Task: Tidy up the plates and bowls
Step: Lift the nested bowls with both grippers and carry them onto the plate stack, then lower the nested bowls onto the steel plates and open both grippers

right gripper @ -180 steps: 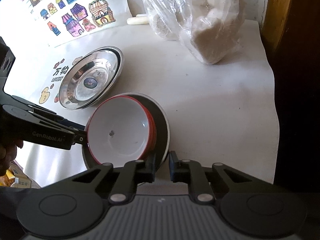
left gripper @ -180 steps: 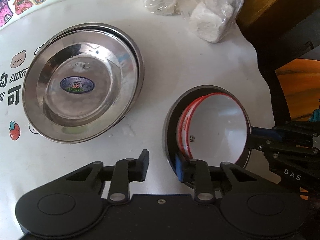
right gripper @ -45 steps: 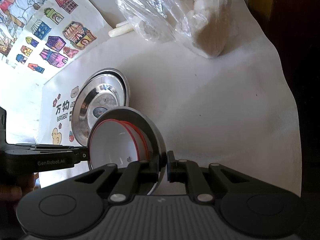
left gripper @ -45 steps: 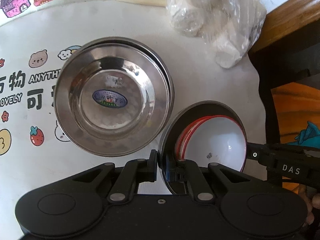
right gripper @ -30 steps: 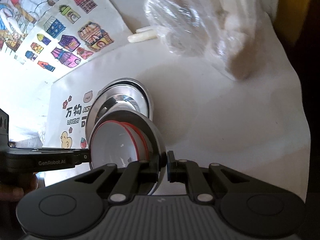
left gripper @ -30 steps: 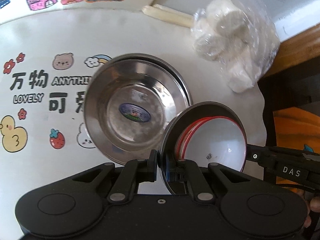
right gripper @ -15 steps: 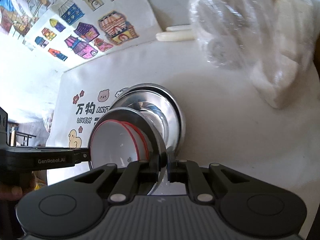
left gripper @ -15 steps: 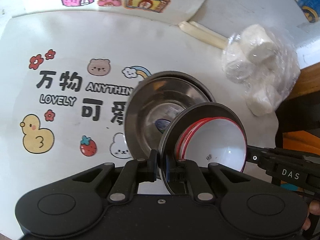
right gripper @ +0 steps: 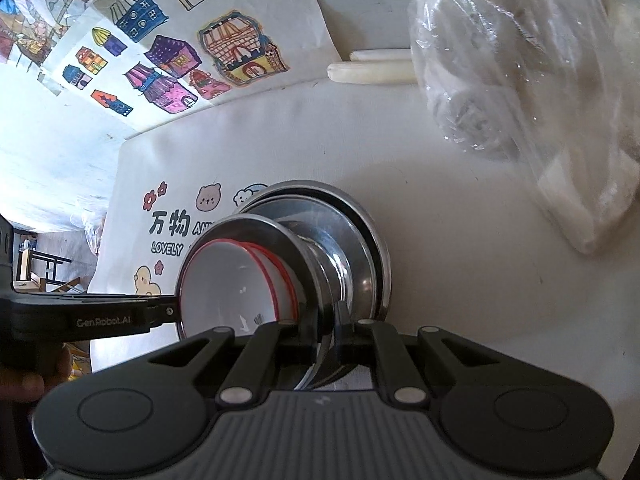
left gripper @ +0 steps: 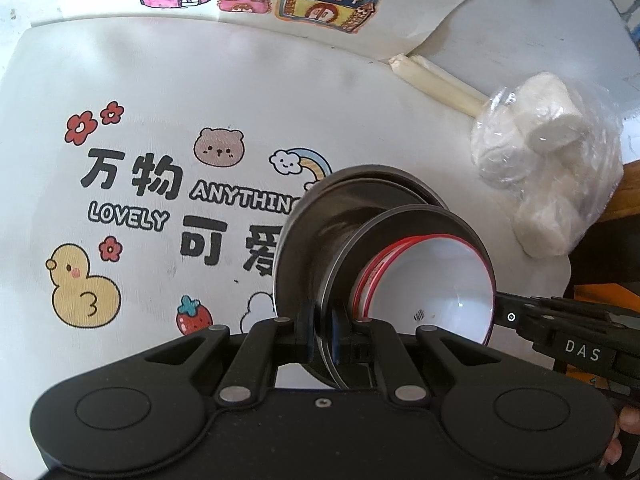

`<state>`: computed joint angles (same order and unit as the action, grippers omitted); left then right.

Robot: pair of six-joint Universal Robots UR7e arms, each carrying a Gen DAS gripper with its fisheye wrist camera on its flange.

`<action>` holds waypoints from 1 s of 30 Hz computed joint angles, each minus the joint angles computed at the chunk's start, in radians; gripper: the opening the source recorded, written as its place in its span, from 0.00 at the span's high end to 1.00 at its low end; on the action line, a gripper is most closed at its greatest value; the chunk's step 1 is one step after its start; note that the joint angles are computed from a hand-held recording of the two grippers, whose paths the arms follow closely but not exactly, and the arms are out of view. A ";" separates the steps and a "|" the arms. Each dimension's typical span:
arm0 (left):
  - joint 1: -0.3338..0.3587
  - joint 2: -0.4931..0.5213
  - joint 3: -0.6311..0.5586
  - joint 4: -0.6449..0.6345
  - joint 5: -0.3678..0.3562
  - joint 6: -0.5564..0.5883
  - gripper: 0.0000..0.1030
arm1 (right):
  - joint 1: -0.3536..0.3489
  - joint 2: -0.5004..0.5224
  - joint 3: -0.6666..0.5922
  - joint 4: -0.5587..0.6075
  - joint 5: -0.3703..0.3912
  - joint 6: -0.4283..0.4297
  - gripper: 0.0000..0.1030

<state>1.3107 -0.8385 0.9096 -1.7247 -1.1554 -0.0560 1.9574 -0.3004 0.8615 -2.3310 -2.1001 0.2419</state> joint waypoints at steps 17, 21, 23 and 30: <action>0.006 0.061 -0.068 0.019 0.031 0.020 0.93 | -0.021 0.058 -0.095 0.050 -0.004 0.020 0.92; 0.005 0.070 -0.078 0.015 0.035 0.028 0.93 | -0.025 0.062 -0.102 0.048 -0.005 0.022 0.92; 0.004 0.074 -0.080 0.014 0.037 0.033 0.93 | -0.025 0.061 -0.103 0.047 -0.009 0.023 0.92; 0.005 0.081 -0.083 0.007 0.031 0.045 0.93 | -0.029 0.049 -0.077 0.023 -0.015 0.039 0.92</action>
<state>1.3155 -0.7575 0.8266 -1.7180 -1.1249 -0.0112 1.9288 -0.2518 0.7842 -2.3078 -2.1148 0.2805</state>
